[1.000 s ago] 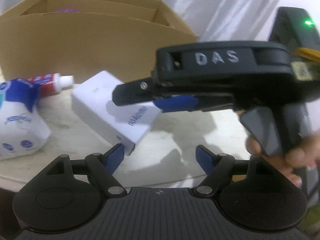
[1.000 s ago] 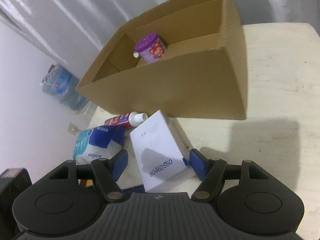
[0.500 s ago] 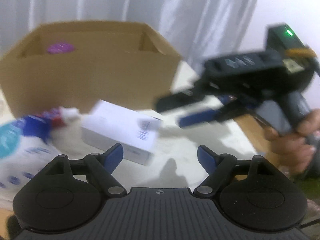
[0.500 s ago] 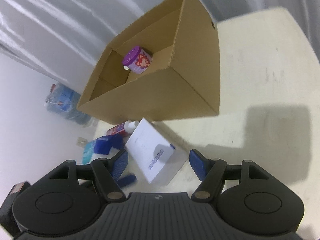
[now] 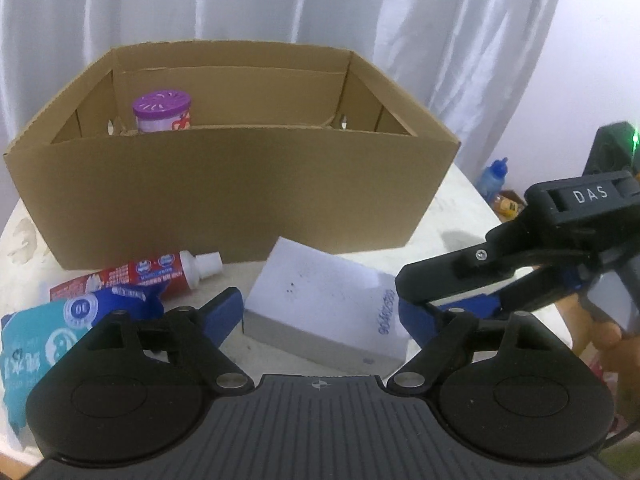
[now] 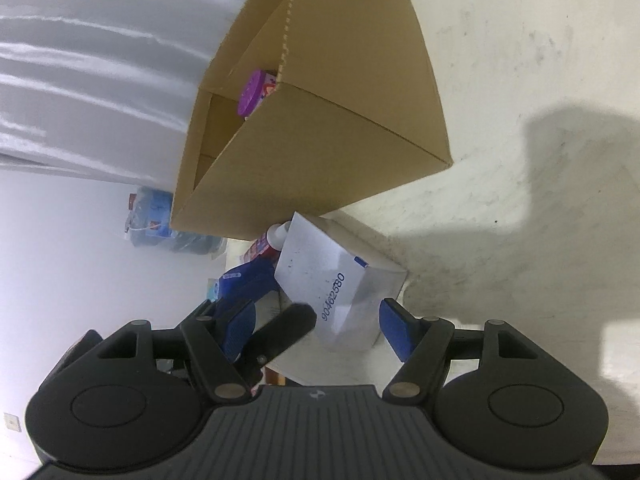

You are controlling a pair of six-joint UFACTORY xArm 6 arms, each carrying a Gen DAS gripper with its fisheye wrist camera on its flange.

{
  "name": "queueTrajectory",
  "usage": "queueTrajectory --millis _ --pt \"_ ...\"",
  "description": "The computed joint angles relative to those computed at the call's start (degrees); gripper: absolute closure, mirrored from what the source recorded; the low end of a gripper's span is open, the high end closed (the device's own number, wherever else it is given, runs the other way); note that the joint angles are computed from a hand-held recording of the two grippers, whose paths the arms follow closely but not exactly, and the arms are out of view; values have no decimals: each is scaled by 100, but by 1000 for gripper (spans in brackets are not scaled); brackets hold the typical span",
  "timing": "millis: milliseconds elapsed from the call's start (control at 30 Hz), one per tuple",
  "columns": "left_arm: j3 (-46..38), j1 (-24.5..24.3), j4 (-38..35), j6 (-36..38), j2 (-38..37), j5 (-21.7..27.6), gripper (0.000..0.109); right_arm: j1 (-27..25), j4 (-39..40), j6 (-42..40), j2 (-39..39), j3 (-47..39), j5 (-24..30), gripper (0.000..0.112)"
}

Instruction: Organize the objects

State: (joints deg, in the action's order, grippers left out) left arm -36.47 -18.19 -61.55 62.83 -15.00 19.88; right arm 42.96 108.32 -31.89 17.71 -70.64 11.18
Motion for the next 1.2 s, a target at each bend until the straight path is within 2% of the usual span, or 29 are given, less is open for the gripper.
queueTrajectory --millis 67,400,533,833,933,1000,1100,1200 --pt "-73 15 -10 10 81 32 22 -28 59 11 42 -47 50 40" --pt "95 -11 132 -127 -67 96 18 7 -685 806 254 -256 -30 38" --pt "253 -36 239 -342 -264 190 16 27 -964 960 288 -308 -141 38" --pt "779 -173 413 -724 -924 420 16 121 -2236 1817 335 -292 -544 38" --pt "913 -219 429 -721 -1093 461 16 143 -2396 1804 327 -251 -640 38" --pt "989 -250 396 -675 -1174 382 19 159 -2653 1931 304 -198 -713 38" --pt "1103 -350 400 -606 -1242 43 19 226 -3472 2528 187 48 -965 38" --pt "1118 -449 851 -811 -1092 -278 25 313 -3625 2548 86 225 -1191 38"
